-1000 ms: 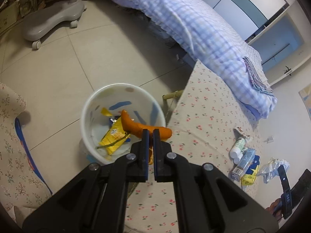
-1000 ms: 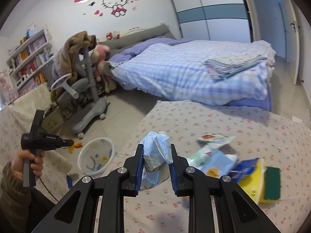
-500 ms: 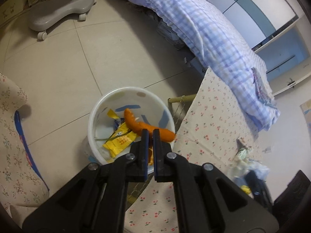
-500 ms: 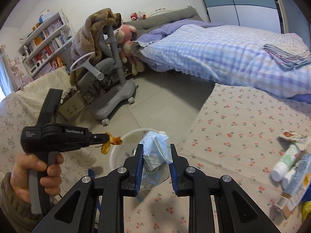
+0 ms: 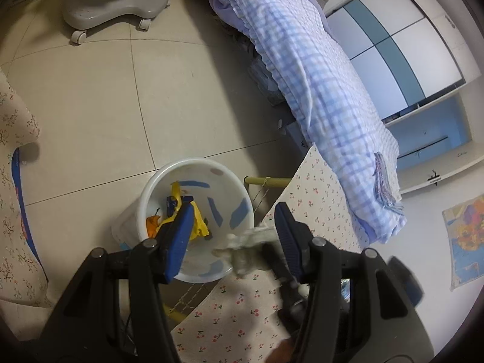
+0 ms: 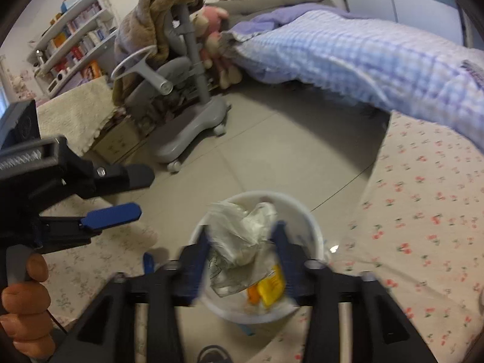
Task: Collect trash
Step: 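Carry peel and tissue over the wastebasket and open both grippers, then grasp a white paper cup with the left gripper while the right gripper grasps a tissue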
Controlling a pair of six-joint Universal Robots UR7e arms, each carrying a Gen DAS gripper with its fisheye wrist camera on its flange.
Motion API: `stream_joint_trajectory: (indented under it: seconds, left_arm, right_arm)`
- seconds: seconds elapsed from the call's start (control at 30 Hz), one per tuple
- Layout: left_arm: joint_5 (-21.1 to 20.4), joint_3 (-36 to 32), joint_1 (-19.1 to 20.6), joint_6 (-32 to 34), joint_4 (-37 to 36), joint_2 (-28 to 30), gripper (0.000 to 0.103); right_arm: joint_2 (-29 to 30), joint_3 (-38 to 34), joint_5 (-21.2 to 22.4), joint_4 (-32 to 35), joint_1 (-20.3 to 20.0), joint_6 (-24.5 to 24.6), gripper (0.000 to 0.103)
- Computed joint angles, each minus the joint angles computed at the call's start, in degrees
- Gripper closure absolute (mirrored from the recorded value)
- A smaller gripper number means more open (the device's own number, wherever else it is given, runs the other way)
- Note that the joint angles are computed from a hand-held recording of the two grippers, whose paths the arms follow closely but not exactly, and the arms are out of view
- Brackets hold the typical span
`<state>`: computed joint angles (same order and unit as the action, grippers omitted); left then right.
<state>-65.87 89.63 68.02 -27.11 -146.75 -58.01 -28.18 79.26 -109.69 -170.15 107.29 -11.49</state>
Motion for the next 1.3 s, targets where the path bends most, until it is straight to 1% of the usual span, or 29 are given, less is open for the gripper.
stream_joint_trajectory:
  seconds: [0.03, 0.07, 0.1, 0.17, 0.27, 0.47, 0.57, 0.73, 0.83, 0.97, 1.13, 1.2, 1.23, 1.3]
  left_arm:
    - [-0.1, 0.2, 0.0, -0.3, -0.4, -0.2, 0.047]
    - [-0.3, 0.4, 0.1, -0.5, -0.7, -0.3, 0.047]
    - [-0.7, 0.5, 0.1, -0.6, -1.0, -0.3, 0.047]
    - [-1.5, 0.6, 0.1, -0.4, -1.2, -0.2, 0.047]
    - [-1.4, 0.8, -0.5, 0.4, -1.4, 0.0, 0.047]
    - [-1.0, 2.1, -2.2, 3.3, -2.0, 0.3, 0.047]
    - [-2.0, 2.9, -3.1, 4.5, -1.8, 0.6, 0.047]
    - [-0.9, 3.6, -5.3, 6.8, -1.8, 1.8, 0.047]
    - [-1.5, 3.8, -6.6, 8.2, -1.9, 2.8, 0.047]
    - [-0.4, 4.1, -8.9, 10.8, -2.5, 4.4, 0.047]
    - [-0.6, 4.2, -11.6, 14.7, -3.0, 6.8, 0.047]
    - [-0.2, 4.3, -13.1, 16.6, -3.5, 8.2, 0.047]
    - [0.1, 4.3, -14.0, 17.9, -3.7, 9.2, 0.047]
    - [0.2, 4.1, -15.2, 19.4, -3.8, 10.7, 0.047]
  right_arm:
    - [0.3, 0.1, -0.3, -1.1, 0.1, -0.1, 0.023]
    - [0.3, 0.6, -0.5, -2.7, 0.1, -0.4, 0.021]
    - [0.1, 1.1, -0.3, -3.6, 0.0, -0.5, 0.021]
    - [-0.9, 2.0, -0.4, -2.8, -0.2, 0.3, 0.021]
    - [-3.0, 4.4, -1.1, -3.5, -0.7, 0.6, 0.021]
    - [-9.7, 12.6, -0.8, -6.8, -1.6, 0.1, 0.021]
    - [-13.5, 16.7, -1.6, -7.6, -2.2, 0.7, 0.021]
    - [-21.0, 23.8, -2.7, -9.2, -3.2, 1.2, 0.021]
    - [-25.8, 27.5, -5.0, -9.6, -3.5, 0.5, 0.021]
    - [-33.1, 31.7, -7.7, -10.4, -4.7, 0.1, 0.021]
    - [-43.6, 37.3, -10.9, -12.1, -8.4, 0.6, 0.021]
    - [-46.6, 39.3, -11.8, -12.9, -10.2, 1.3, 0.021]
    - [-48.3, 40.4, -12.0, -13.4, -11.6, 2.0, 0.021]
    - [-51.7, 42.2, -11.1, -11.8, -15.1, 7.1, 0.021]
